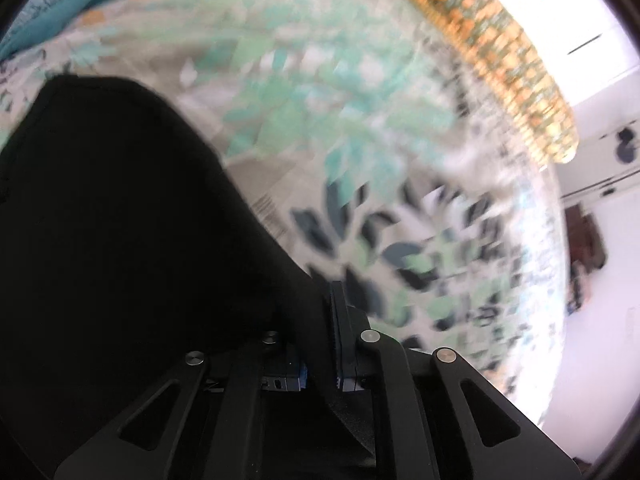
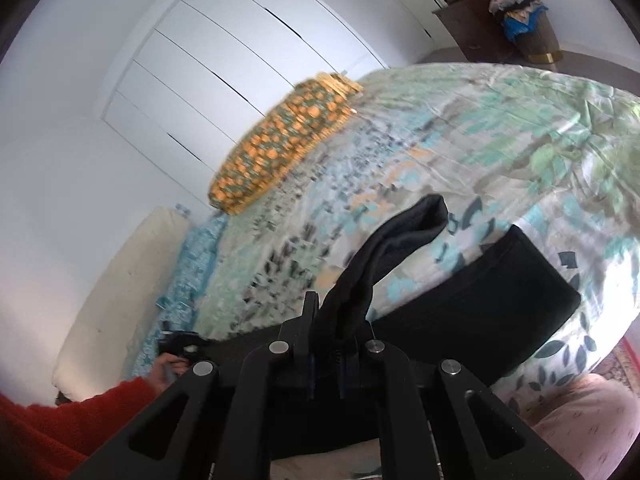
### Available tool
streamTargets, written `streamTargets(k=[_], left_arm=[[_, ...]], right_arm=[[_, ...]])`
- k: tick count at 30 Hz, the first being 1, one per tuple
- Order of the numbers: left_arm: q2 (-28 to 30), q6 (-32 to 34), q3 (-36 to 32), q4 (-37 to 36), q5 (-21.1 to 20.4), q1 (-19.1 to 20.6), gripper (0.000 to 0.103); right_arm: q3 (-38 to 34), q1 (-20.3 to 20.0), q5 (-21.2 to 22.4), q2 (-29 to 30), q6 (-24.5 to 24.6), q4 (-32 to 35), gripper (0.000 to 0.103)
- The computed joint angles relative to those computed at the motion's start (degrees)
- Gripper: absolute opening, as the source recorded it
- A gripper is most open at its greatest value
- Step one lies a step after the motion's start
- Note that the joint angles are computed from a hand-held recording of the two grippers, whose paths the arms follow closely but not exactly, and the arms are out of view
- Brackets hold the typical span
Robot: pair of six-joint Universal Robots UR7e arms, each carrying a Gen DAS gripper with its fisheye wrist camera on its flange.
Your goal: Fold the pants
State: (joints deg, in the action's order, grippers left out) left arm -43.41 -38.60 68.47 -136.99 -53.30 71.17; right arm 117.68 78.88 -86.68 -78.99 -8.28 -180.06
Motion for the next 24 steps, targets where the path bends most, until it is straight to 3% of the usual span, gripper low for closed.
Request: streamTargets(k=[4,8,10,11,14,15,17,24], left_arm=[[-8.85,6.08,10.32,-14.11,1.48,-4.96,0.008],[-20.76,13.23,28.66,-28.6,9.73,-11.88,0.009],[-25.22,8.97,37.68,-26.35,13.3,-13.81,0.012],[-26.76,4.68,40.5,-21.63,13.28,-14.0,0.012],[-27.13,-3.92,45.55,-10.51,8.4,-12.44,0.012],[-26.5,-5.34,46.18,-9.49,6.43,-11.73,0.012],[-25.15,-5.66,45.73,-7.64,3.59,-11.01,0.01],[-24.63,-0.06,43.86,-9.68,3.15,-11.64,0.01]], right_arm=[[-6.76,-0.23,1.89,3.64,0.72,2.25,0.008],[-10.54,0.32,2.87,4.26,-1.31,5.38,0.008],[-12.6,0.31,-2.05,4.63,-1.97,12.43,0.008],[-13.45,0.06,-5.87,5.16,-0.76,15.92,0.008],[-14.86,-2.53,-16.91,6.74,5.75,26.15,0.009],[-14.78,-3.57,-17.6,6.69,7.83,28.07,0.009],[-14.16,-5.7,-14.81,5.48,12.46,29.55,0.009],[-14.42,-3.37,-21.87,4.29,7.49,29.18,0.009]])
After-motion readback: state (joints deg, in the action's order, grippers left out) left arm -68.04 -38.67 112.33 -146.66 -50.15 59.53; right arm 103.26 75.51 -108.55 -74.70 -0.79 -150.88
